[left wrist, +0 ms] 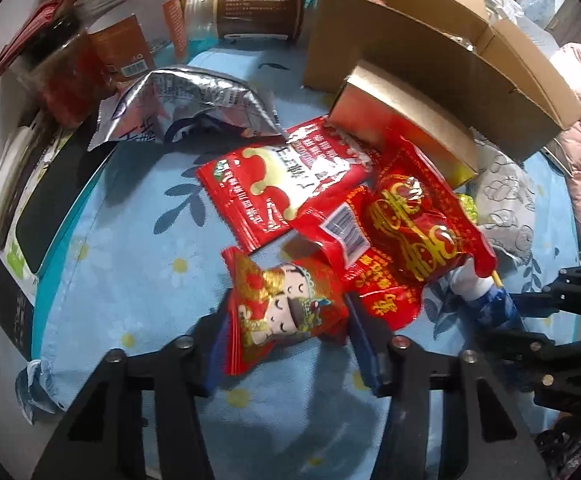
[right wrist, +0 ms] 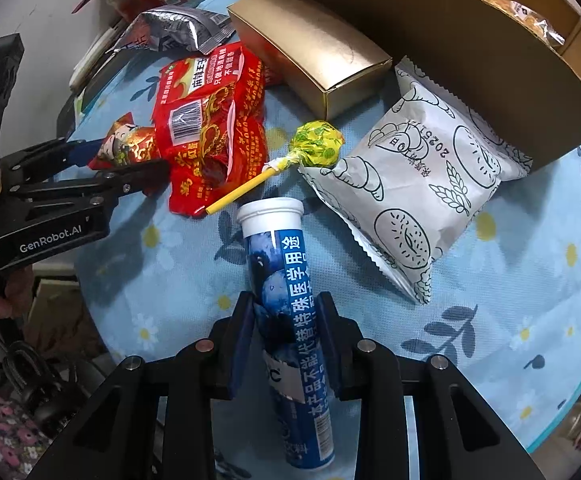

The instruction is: Organize snacks

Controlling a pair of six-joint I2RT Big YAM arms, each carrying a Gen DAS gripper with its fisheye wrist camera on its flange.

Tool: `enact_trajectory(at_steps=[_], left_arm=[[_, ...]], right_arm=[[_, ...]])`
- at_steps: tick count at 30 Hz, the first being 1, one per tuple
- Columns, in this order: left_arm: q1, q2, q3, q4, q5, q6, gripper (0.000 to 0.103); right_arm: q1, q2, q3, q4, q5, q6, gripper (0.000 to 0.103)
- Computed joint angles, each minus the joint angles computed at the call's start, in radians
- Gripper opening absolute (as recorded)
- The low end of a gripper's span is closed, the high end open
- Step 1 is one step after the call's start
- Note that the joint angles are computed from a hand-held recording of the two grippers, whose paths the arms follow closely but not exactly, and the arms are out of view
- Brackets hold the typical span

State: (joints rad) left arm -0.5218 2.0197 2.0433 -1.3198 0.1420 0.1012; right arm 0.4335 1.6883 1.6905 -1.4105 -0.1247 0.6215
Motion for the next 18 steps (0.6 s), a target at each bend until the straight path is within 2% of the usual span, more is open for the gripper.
enact_trajectory(at_steps=[4, 8, 13, 18], left_arm=[[-0.014, -0.010, -0.003, -0.012, -0.032, 0.016, 0.044], [-0.016, -0.032, -0.012, -0.033, -0.009, 0.010, 0.044], [-0.020, -0.073, -0.059, -0.069, -0.002, 0.043, 0.044], [-0.032, -0.129, -0.143, -0.067, 0.020, 0.036, 0.044]], right_arm=[[-0.001, -0.031, -0.031, 0.003, 0.005, -0.009, 0.032], [0.007, -0.038, -0.036, 0.002, 0.017, -0.007, 0.032], [0.017, -0.041, -0.038, -0.003, 0.012, 0.003, 0.030], [0.024, -0.037, -0.033, -0.013, -0.003, -0.006, 0.030]])
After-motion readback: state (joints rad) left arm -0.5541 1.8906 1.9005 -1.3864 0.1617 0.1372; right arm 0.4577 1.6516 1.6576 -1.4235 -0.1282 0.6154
